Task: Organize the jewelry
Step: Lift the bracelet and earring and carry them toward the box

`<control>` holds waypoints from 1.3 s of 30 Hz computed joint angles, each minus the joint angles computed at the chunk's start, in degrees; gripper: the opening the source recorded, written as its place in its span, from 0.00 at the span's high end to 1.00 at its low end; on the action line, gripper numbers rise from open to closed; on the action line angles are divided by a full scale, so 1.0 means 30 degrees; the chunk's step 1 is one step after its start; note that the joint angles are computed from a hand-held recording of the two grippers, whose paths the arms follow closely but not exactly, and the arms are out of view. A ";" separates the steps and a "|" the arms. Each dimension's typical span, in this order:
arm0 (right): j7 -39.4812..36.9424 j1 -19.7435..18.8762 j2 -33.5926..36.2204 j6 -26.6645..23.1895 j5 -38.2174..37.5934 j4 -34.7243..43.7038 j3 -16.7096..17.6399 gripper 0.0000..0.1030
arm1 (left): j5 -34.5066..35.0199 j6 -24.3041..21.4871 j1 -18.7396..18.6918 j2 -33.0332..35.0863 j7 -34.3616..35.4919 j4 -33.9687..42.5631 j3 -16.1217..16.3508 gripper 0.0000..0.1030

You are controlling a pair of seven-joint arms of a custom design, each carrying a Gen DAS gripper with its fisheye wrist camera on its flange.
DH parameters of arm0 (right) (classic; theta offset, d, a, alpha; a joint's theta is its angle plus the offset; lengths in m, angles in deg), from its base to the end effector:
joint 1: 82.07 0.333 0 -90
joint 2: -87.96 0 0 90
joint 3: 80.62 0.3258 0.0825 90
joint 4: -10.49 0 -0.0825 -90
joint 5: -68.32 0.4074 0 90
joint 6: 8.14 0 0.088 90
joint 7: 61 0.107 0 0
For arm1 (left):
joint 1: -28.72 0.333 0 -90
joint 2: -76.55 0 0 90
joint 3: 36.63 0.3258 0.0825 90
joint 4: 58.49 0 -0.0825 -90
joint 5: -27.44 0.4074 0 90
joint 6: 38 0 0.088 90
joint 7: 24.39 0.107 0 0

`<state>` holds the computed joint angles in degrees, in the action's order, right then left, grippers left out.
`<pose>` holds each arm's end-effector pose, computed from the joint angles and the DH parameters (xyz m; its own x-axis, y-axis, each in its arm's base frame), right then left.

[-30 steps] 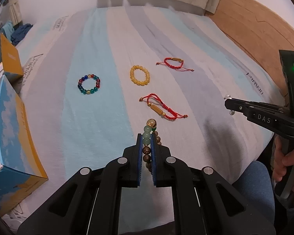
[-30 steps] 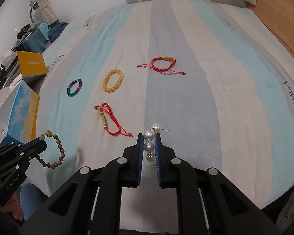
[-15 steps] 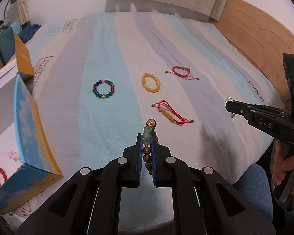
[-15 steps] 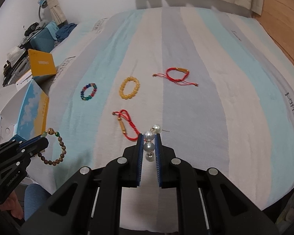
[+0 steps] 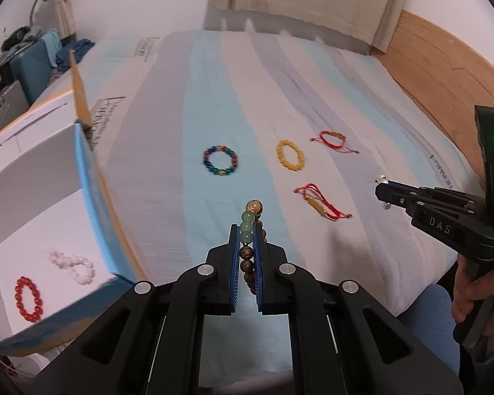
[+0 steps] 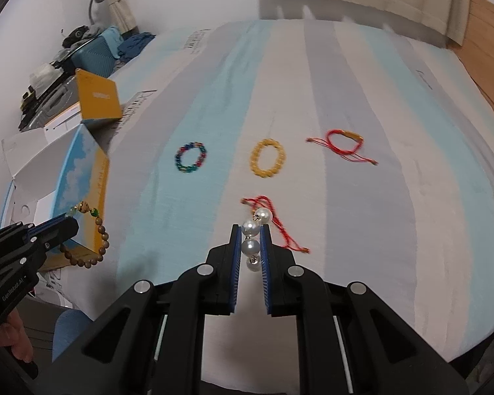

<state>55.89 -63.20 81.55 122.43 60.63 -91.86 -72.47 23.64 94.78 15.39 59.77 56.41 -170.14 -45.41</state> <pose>0.5275 0.2708 0.6674 0.0991 -0.9877 -0.1207 -0.8237 -0.0134 -0.5668 0.4900 -0.2134 0.6839 -0.2417 -0.9630 0.1195 -0.7901 0.1238 -0.6004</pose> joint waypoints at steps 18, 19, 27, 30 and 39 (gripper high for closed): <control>-0.0202 0.2043 0.3278 -0.0836 -0.0830 0.5030 0.0112 0.89 | 0.0436 -0.0355 0.1126 -0.1349 0.0026 -0.0043 0.0863 0.94; -0.0243 0.2224 0.3534 -0.0908 -0.0926 0.5402 0.0121 0.89 | 0.0546 -0.0479 0.1221 -0.1444 0.0030 -0.0057 0.0913 0.94; -0.0614 0.3482 0.5168 -0.1555 -0.1089 0.7813 -0.0048 0.89 | 0.0773 -0.0699 0.1737 -0.2448 0.0000 -0.0708 0.1411 0.94; -0.0760 0.3998 0.5893 -0.1869 -0.1144 0.8909 -0.0143 0.89 | 0.0834 -0.0780 0.1943 -0.2804 -0.0040 -0.1004 0.1592 0.94; -0.1488 0.5695 0.8483 -0.3004 -0.1075 1.2775 -0.0494 0.89 | 0.0974 -0.1068 0.2691 -0.3794 0.0014 -0.1782 0.2300 0.94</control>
